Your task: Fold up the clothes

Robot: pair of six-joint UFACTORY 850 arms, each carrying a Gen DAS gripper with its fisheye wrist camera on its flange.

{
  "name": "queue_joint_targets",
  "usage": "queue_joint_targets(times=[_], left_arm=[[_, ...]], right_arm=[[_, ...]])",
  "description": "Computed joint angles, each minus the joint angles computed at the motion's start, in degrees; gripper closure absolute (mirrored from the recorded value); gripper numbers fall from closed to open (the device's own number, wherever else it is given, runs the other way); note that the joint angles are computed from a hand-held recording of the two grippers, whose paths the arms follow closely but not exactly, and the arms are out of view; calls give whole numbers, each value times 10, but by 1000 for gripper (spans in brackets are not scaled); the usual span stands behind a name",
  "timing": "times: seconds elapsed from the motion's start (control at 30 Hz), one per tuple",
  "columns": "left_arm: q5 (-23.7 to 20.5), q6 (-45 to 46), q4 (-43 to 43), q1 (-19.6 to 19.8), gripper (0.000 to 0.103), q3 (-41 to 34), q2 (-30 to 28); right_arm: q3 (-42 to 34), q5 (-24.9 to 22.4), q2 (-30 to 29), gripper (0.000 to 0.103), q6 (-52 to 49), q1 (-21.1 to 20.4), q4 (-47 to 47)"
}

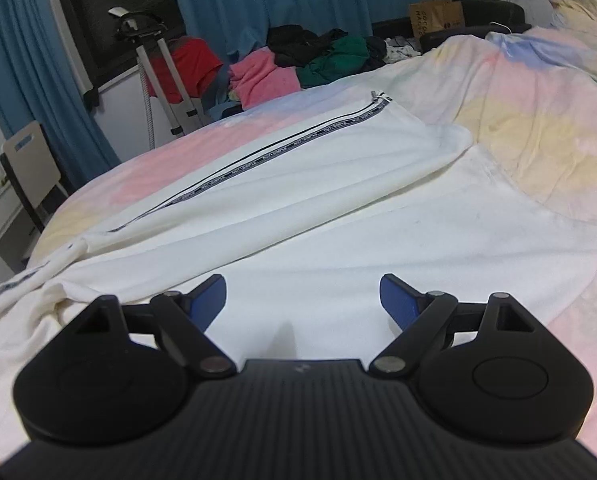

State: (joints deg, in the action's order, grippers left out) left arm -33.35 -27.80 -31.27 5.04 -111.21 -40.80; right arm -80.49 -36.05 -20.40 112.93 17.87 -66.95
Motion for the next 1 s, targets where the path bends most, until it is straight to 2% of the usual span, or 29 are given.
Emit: queue_joint_targets(times=[0.07, 0.13, 0.2, 0.27, 0.4, 0.47, 0.6, 0.7, 0.77, 0.87, 0.93, 0.97, 1.0], left_arm=[[-37, 48, -75, 9, 5, -12, -17], [-79, 133, -165, 18, 5, -25, -34], [-105, 176, -219, 21, 5, -34, -46], [-107, 195, -244, 22, 5, -32, -47], [-94, 308, -401, 32, 8, 19, -28], [-98, 322, -414, 32, 10, 20, -29], [-92, 267, -344, 23, 24, 0, -40], [-96, 214, -280, 15, 30, -25, -54], [-98, 193, -246, 11, 30, -44, -64], [-94, 185, -201, 0, 35, -67, -74], [-87, 197, -206, -3, 48, -75, -78], [-76, 209, -227, -3, 53, -61, -70], [-64, 222, -249, -2, 67, -46, -62]], right_arm=[[5, 4, 4, 18, 14, -2, -3], [13, 13, 9, 18, 38, -6, -8], [21, 22, 14, 18, 65, -11, -13], [27, 17, 18, 18, 94, -15, -14], [67, -17, 47, 18, 220, -30, -37], [98, -54, 68, 18, 301, -36, -51], [155, -130, 101, 18, 413, -52, -42], [187, -106, 112, 17, 464, -71, -4], [205, -43, 114, 23, 500, -88, -12], [201, -12, 98, 23, 508, -103, -7], [196, 5, 85, 24, 511, -113, -1], [194, 1, 81, 32, 517, -113, -12], [197, -3, 81, 45, 547, -112, -45]])
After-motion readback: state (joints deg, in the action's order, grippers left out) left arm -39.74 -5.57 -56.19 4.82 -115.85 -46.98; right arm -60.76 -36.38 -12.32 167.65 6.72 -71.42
